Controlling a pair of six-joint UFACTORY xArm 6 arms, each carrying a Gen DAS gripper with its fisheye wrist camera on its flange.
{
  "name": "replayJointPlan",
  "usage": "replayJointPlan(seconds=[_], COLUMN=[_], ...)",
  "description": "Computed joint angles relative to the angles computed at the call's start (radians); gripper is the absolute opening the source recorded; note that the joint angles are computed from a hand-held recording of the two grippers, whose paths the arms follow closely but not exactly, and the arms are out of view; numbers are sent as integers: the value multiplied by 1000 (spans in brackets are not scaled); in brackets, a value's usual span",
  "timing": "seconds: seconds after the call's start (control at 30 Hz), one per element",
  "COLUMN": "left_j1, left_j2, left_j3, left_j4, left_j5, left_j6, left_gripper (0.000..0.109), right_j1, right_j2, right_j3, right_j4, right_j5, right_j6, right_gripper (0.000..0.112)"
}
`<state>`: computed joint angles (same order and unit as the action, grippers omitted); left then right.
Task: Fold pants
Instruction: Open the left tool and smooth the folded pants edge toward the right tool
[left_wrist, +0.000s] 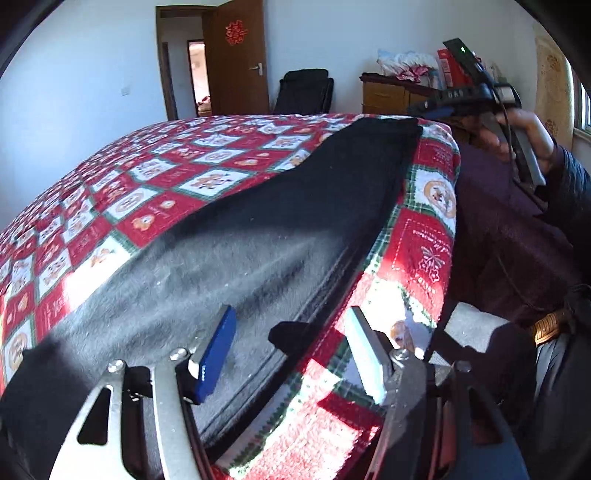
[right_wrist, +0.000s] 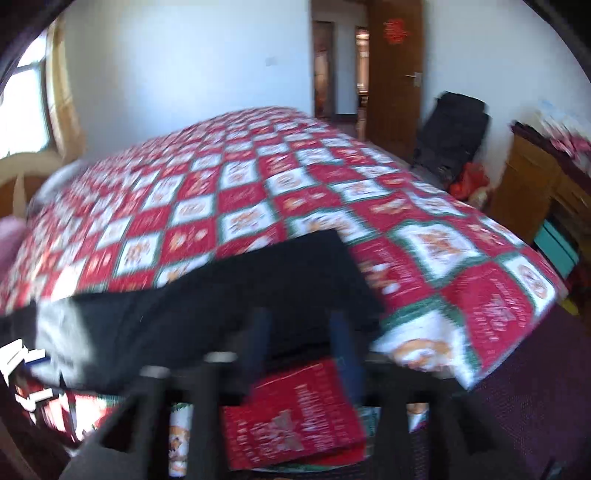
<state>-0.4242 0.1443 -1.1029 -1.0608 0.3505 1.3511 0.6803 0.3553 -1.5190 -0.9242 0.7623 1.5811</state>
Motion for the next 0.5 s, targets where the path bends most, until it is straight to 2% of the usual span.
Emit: replayJointPlan(seconds=[0.07,0.13,0.23,0.33,0.43,0.5], left_j1=[-6,-8,8,24,25,26], left_j2=[23,51,73,75,71,69], left_j3=[-23,-48,-67,-72,-70,-66], left_j4=[16,45,51,19,44,44], left_j5=[-1,12,48,84,92,96], left_j6=[-12,-40,-72,-75,-89,-89], left_gripper=[64,64,64,64,64,64], right_j1=[-30,-35,-63,-86,-95,-90], right_j2=[-51,-60,-59,-31,-9,-13], right_j3=[72,83,103,97,83,82], right_j4=[-26,-32,-10,19,8,0], right_j5=[-63,-46,-97,-151,-179,-170], right_j6=[102,123,143,131,123,120], right_gripper=[73,71,48,41,11,8])
